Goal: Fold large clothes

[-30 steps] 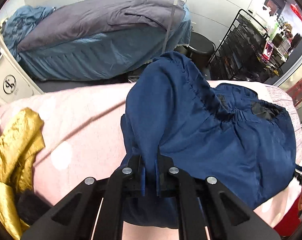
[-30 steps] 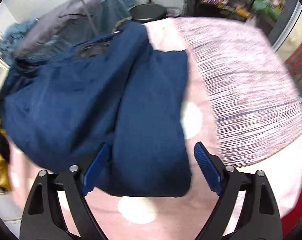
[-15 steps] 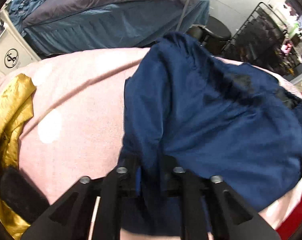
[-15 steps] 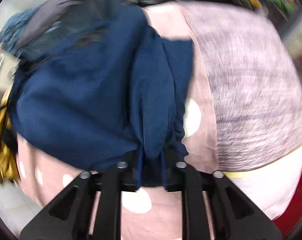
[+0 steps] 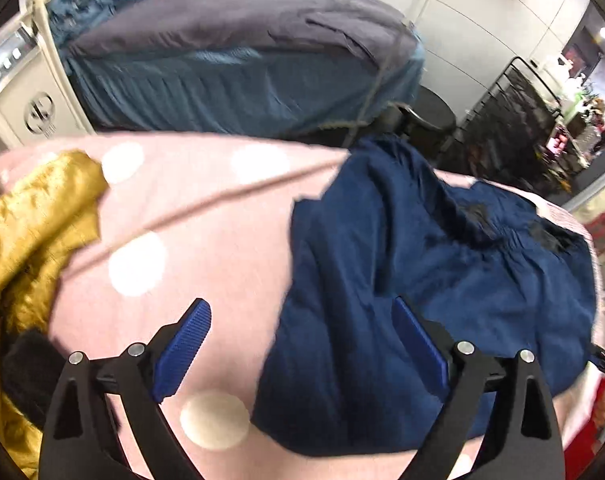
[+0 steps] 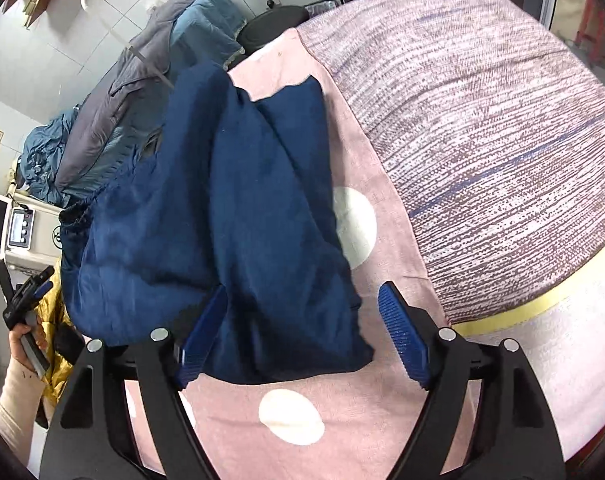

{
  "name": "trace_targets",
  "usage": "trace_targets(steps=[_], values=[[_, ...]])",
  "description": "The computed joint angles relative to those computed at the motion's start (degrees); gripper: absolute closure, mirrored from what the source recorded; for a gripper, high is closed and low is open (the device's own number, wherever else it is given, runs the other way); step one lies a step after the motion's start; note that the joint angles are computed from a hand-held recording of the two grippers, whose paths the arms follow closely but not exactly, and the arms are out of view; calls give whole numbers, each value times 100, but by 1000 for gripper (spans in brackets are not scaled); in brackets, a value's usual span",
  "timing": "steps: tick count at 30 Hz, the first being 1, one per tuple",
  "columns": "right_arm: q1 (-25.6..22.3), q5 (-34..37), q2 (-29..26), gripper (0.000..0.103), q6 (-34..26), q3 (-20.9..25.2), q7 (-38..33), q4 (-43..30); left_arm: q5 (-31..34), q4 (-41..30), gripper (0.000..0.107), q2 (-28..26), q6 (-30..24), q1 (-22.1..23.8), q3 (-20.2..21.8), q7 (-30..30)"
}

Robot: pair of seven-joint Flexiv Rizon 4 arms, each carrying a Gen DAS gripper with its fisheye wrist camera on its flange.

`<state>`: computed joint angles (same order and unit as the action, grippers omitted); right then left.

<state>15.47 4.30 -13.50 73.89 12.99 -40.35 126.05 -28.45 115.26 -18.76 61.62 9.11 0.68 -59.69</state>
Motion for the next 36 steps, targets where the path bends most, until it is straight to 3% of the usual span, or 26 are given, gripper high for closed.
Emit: trace_targets(steps=[5, 13, 16, 20, 27, 36], values=[[-702, 1055, -630, 26, 56, 536, -1344, -761, -226, 157, 17, -41, -328, 8, 18, -438], [-1476, 2325, -1778, 22, -297, 1237, -3079, -2067, -769, 558, 17, 245, -461, 78, -21, -307], [-1350, 2433, -1961, 16, -288, 1152, -3130, -2270, -790, 549, 17, 259, -559, 73, 15, -250], [-1149, 2384, -1986, 16, -144, 1026, -3042, -2269, -931, 460, 17, 179, -694, 125, 10, -101], [-1033, 2358, -1922, 16, -14, 983, -2815, -2101, -574, -258, 17, -372, -1034, 140, -60, -87], [-449, 1408, -1798, 16, -269, 381, -1830, -1999, 112, -1166, 16, -1185, -1567, 43, -127, -176]])
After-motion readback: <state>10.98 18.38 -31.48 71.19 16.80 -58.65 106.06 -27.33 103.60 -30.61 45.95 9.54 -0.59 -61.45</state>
